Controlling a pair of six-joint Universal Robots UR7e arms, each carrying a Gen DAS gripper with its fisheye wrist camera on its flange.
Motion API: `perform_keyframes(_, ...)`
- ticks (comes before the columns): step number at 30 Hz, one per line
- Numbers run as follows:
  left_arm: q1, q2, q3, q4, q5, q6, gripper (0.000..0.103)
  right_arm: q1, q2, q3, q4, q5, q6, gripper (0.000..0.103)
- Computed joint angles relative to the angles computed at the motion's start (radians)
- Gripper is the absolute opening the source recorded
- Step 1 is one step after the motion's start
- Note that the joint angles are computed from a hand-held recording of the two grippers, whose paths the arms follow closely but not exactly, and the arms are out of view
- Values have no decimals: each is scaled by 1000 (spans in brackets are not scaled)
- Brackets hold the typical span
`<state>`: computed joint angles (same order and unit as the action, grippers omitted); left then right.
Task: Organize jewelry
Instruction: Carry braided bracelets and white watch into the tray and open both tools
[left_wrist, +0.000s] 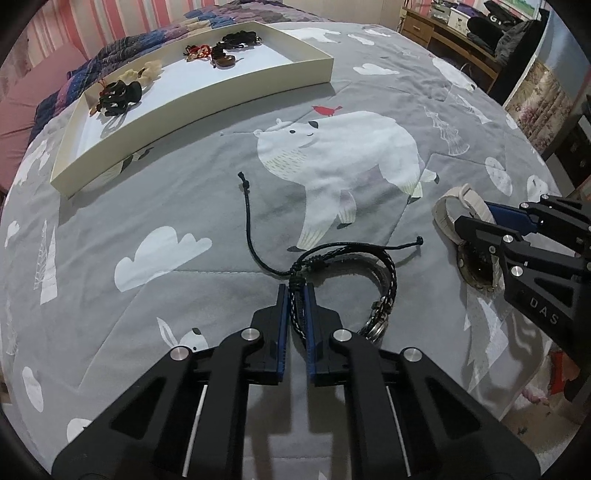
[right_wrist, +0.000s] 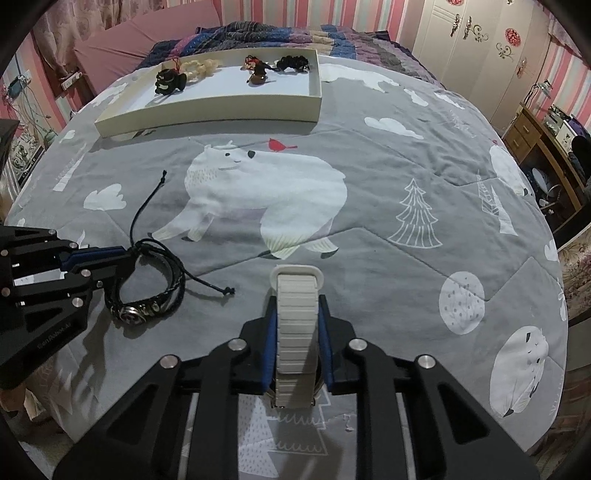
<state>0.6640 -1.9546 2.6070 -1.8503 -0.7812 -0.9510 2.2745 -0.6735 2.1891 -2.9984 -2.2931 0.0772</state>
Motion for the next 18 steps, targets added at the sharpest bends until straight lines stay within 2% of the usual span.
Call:
perform_keyframes(12, -65, -136, 4, 105, 12, -52, 6, 4, -8, 7, -45, -3, -16, 20)
perform_keyframes(18, -110, -216, -5, 206, 25, -104, 6, 11, -8, 0, -52, -8, -21, 20)
